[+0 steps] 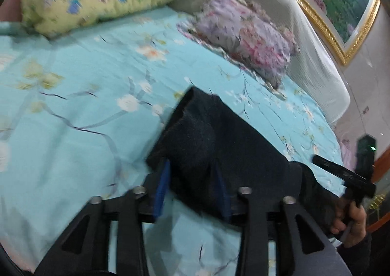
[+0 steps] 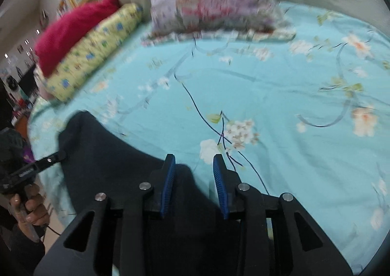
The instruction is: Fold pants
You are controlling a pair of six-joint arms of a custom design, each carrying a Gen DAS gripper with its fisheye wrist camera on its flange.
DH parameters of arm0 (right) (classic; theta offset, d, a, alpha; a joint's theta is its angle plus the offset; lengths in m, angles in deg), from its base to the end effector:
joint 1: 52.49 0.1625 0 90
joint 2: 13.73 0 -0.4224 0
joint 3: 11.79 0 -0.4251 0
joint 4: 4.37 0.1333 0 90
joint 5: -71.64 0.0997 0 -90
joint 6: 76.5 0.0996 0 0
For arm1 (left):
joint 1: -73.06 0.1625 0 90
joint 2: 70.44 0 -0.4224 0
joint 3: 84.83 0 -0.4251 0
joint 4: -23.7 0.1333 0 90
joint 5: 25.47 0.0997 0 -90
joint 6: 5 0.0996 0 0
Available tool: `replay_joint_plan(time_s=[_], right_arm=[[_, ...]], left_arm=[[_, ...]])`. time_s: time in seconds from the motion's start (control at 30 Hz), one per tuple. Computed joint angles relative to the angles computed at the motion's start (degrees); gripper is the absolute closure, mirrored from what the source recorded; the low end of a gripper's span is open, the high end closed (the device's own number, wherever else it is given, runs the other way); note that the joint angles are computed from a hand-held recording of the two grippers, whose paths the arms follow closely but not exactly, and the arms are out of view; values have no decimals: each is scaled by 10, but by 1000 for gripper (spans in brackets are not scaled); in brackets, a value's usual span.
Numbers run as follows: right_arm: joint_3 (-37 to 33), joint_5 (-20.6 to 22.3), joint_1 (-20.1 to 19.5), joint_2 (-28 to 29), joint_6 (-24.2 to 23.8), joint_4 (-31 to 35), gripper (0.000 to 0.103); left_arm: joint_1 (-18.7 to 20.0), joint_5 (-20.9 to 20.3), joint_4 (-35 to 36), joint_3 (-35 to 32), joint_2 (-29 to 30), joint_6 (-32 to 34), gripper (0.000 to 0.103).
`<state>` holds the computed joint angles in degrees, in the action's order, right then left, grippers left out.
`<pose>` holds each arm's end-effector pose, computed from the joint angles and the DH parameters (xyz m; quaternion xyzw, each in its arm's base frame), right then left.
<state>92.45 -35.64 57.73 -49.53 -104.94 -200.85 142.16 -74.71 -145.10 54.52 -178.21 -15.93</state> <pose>0.3171 -0.5609 0.0008 0.3405 -0.8718 0.3112 0.1648 0.0582 -0.4036 0.3641 -0.0643 0.8678 -0.4485 0.2039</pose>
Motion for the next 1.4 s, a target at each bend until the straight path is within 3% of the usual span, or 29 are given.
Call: replay_joint_plan(time_s=[0.07,0.17,0.3,0.87,1.13,1.4], right_arm=[[44,19,-2,-28,2,-39,67],[96,46,-9,-63,12,-76,53],[159,61,-22,-98,24,-127,52],[366,82,-128,-182,84,-354,52],[428,96,-184,-184,109,-460,52],[465,128,-240,-193,136,-513,52]], left_arm=[[-29,29,9,16,-35,-6,59],[-65,47,33,26,-65,-13,59],[-105,45,53,23,-52,-4,54],[-181,-100,48,-50,195,55,51],[-209,-150,63,-91,278,93,46],[-218,-187,84,-138,345,123,43]])
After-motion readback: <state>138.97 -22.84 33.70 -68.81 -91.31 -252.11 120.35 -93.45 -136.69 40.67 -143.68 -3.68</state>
